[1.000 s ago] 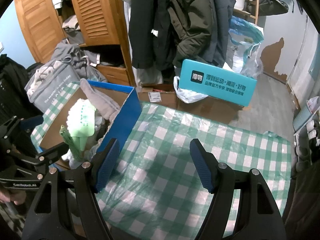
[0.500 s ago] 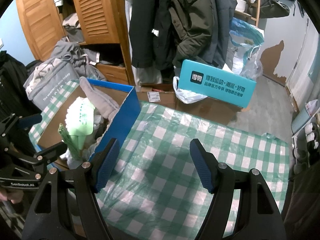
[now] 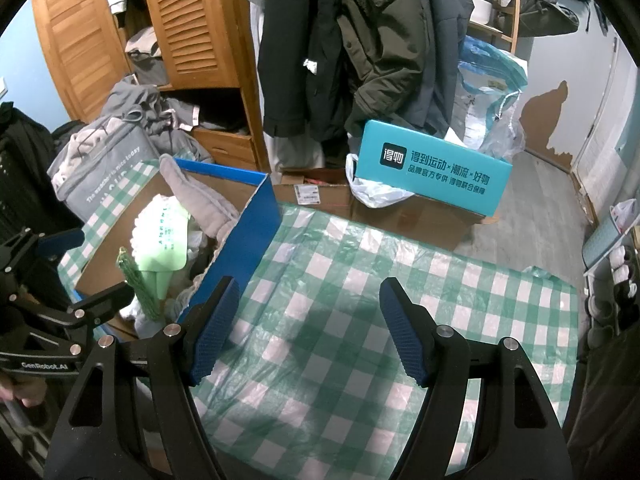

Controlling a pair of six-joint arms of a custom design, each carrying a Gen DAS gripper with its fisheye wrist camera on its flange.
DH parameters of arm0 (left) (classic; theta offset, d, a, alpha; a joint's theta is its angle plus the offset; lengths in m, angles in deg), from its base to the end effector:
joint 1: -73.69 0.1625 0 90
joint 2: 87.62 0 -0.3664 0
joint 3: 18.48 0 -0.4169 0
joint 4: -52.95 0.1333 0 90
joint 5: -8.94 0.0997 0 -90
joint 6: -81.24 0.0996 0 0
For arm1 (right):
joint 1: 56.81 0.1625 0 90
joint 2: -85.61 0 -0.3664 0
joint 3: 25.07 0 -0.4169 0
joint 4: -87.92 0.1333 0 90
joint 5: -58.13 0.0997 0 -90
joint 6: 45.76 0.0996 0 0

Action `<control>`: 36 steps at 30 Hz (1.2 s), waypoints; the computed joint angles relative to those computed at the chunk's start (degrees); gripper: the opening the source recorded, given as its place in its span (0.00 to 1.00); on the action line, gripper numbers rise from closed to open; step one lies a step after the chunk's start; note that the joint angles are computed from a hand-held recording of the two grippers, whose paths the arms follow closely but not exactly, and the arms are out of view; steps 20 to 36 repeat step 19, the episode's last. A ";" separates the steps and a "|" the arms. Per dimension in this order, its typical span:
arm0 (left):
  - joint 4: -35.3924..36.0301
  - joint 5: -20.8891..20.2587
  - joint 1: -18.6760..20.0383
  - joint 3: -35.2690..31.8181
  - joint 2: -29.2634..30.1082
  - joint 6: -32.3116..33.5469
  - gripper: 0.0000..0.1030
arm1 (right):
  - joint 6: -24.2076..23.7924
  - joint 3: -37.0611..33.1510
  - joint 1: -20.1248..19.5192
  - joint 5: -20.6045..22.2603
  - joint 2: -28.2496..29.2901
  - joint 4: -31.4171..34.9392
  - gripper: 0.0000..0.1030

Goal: Organize soft objects

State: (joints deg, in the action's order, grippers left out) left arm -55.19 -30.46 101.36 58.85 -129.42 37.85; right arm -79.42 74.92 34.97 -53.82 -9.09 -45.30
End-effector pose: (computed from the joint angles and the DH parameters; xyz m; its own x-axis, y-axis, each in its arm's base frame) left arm -0.5123 -0.5060 0.0743 -0.6461 0.1820 -0.7412 0.5522 0.7819 -0.2894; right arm 0.1122 -0.5173 0.4777 -0.7640 -0.2698 0.5861 -0.5382 0.7675 -0.3482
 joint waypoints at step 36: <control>0.43 -0.08 -0.01 -0.15 0.05 -0.28 0.98 | 0.11 0.07 0.16 -0.18 0.03 -0.08 0.70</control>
